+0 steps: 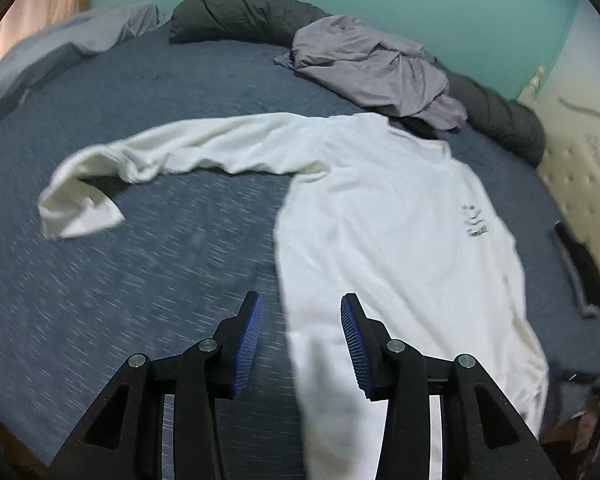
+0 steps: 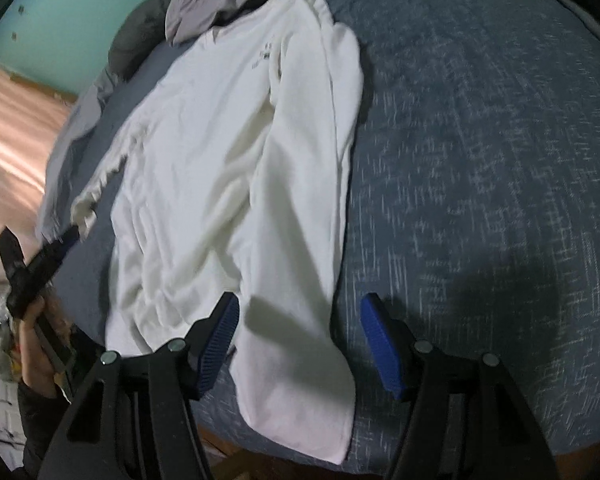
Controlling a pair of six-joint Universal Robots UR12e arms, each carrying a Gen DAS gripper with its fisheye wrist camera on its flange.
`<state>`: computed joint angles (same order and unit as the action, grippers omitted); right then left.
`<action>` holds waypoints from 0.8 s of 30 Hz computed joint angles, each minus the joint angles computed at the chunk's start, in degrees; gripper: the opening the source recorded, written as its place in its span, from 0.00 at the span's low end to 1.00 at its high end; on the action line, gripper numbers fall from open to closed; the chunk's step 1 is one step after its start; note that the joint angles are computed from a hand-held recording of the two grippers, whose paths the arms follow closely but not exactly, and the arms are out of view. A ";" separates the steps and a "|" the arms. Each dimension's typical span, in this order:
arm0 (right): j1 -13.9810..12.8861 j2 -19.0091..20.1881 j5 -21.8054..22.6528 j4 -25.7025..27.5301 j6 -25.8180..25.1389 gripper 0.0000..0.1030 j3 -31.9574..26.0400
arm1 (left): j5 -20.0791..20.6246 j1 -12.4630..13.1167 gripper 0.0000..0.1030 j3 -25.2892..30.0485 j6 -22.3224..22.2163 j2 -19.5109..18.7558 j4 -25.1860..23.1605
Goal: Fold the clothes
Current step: 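Pull the sleeve away from the shirt body with the left tool and release, then grasp the other sleeve cuff with the right tool and stretch it outward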
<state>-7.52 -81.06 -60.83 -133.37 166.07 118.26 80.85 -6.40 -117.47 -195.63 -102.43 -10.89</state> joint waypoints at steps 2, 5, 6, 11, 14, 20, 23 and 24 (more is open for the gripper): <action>0.66 0.06 -1.37 0.63 -1.19 0.62 -0.04 | -0.50 -0.28 0.44 -0.66 -1.45 -0.30 1.91; 1.75 0.10 -3.63 1.02 -3.48 0.44 -0.08 | -0.29 -0.84 0.48 -1.34 -1.80 -0.86 3.83; 1.96 0.16 -4.16 0.96 -3.83 0.38 -0.07 | -0.28 -0.96 0.48 -1.30 -1.15 -1.07 3.68; 1.71 -0.08 -5.16 -1.01 -4.14 0.09 0.47 | 0.34 -0.94 0.49 -1.67 -0.15 -1.89 5.30; 0.98 -0.82 -5.08 -2.71 -3.83 0.08 0.67 | -0.33 -0.52 0.49 -2.09 -0.12 -2.42 5.67; -1.42 -2.23 -7.34 -7.45 -1.59 0.07 -0.21 | 0.11 0.39 0.49 -2.69 -2.26 -2.78 7.19; -2.81 -2.41 -10.33 -9.17 -1.08 0.07 -1.67 | 0.74 0.50 0.49 -3.06 -2.28 -2.70 8.30; -3.16 -2.34 -11.22 -9.51 -0.96 0.07 -2.19 | 0.80 0.54 0.49 -3.09 -2.24 -2.72 8.15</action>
